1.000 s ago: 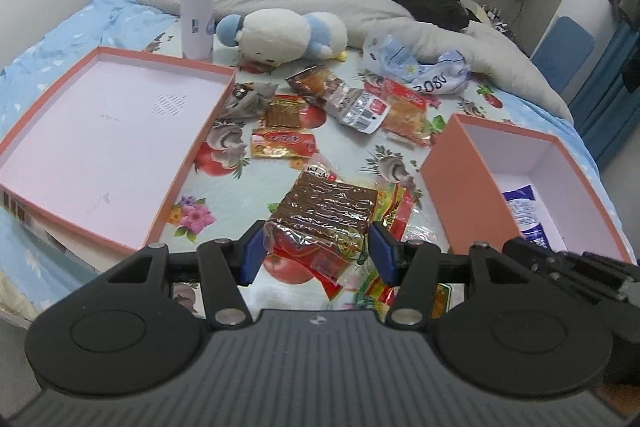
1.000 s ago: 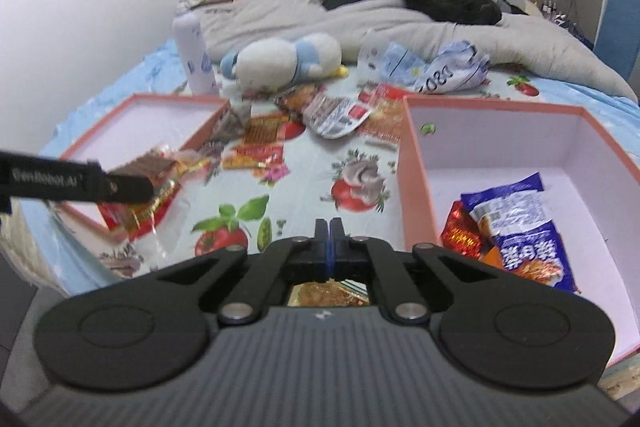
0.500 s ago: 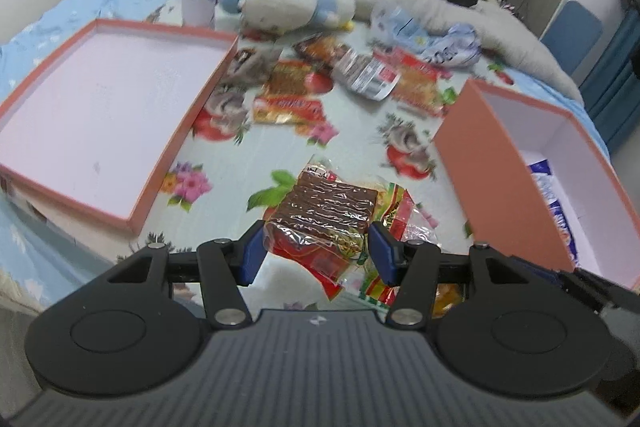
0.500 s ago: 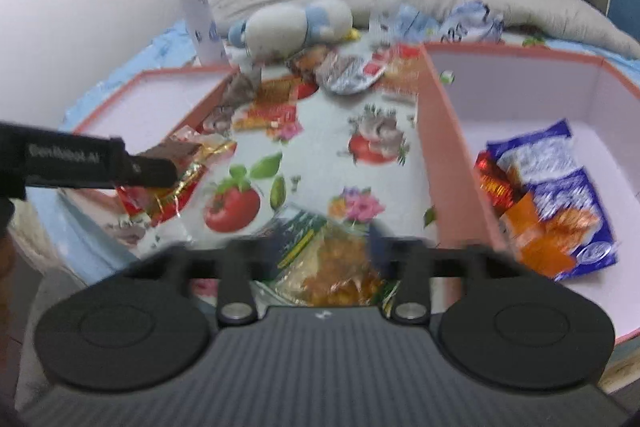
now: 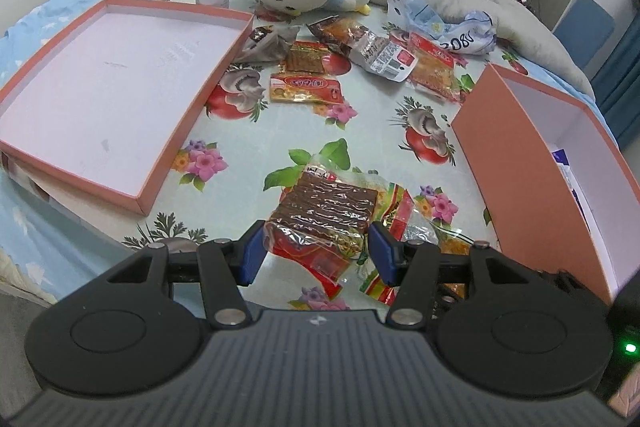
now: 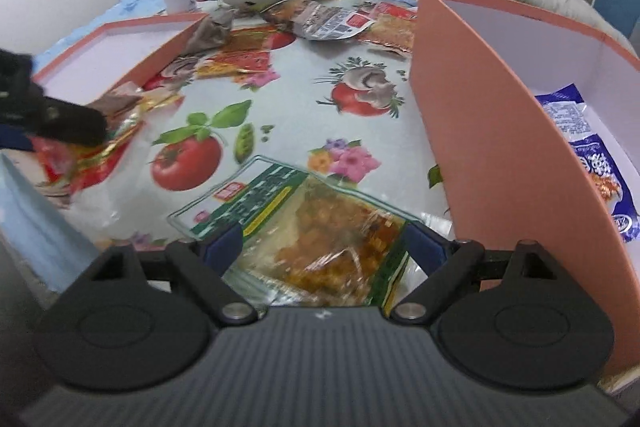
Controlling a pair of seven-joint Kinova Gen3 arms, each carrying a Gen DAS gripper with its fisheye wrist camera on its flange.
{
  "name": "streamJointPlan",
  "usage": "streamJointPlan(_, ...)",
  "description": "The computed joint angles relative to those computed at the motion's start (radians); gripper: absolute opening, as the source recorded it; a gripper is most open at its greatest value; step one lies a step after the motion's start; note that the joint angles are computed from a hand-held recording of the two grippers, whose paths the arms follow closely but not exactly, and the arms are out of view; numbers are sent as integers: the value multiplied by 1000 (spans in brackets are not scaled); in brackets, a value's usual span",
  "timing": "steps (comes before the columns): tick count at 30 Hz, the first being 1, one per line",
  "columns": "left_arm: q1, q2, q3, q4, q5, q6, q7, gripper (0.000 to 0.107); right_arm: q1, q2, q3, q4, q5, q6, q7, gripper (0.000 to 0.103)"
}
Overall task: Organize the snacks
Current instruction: 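Lift both held packets and carry them over the open pink box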
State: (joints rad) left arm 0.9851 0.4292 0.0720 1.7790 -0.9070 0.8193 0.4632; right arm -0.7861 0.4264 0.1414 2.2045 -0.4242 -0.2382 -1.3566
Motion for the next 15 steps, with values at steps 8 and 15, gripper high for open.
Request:
streamJointPlan(8,-4,5,0,-5,17,7,-16,60,-30,34,48,-49,32,94,44,90)
streamJointPlan(15,3,2,-1,-19,19,27,-19,60,-52,24,65,-47,106,95,-3,49)
